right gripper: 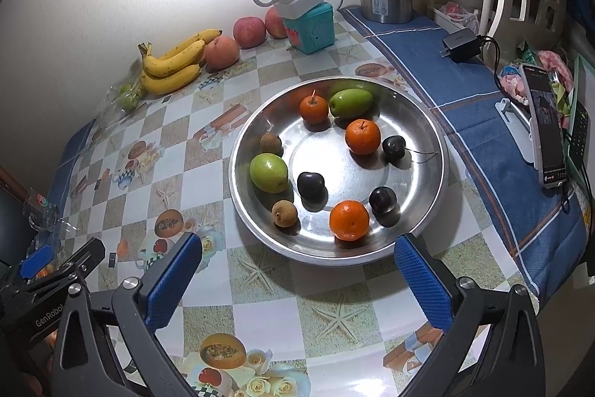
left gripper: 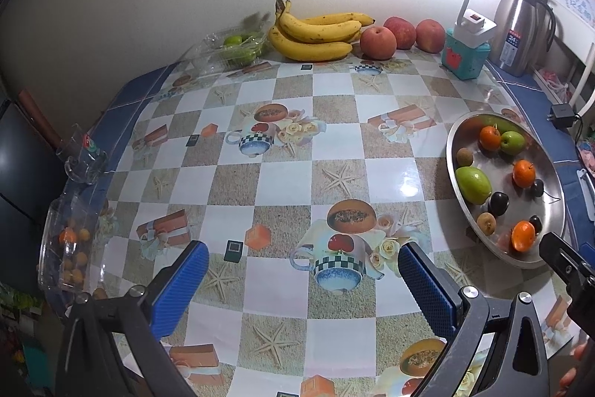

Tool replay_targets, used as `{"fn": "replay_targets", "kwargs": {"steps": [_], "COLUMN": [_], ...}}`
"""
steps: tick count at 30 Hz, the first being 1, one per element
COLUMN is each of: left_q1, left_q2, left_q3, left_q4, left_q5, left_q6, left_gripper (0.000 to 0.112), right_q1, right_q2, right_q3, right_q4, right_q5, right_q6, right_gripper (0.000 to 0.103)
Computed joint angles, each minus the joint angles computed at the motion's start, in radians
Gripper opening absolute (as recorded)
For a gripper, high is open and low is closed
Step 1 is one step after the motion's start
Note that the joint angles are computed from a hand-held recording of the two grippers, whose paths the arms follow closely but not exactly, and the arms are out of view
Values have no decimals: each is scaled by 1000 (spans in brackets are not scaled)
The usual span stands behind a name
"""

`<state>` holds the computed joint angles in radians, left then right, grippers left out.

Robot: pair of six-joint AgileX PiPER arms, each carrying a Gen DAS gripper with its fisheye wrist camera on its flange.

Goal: Organize fruits

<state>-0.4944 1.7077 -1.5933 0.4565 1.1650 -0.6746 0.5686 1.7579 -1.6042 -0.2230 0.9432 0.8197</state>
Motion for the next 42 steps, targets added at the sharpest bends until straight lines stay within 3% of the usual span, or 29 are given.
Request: {"fn": "replay_targets", "kwargs": {"steps": [42], "left_q1": [9], "left_q2": [-1], "left_q3": [5], "left_q4": [-20], "left_q5": [16], "left_q6": [-10], "left_gripper": [103], "right_q1": [0], "right_q2": [12], "right_q3": [-3], "right_q4": [16], "right_q5": [3], "right_q6": [-16], "right_gripper": [103]}}
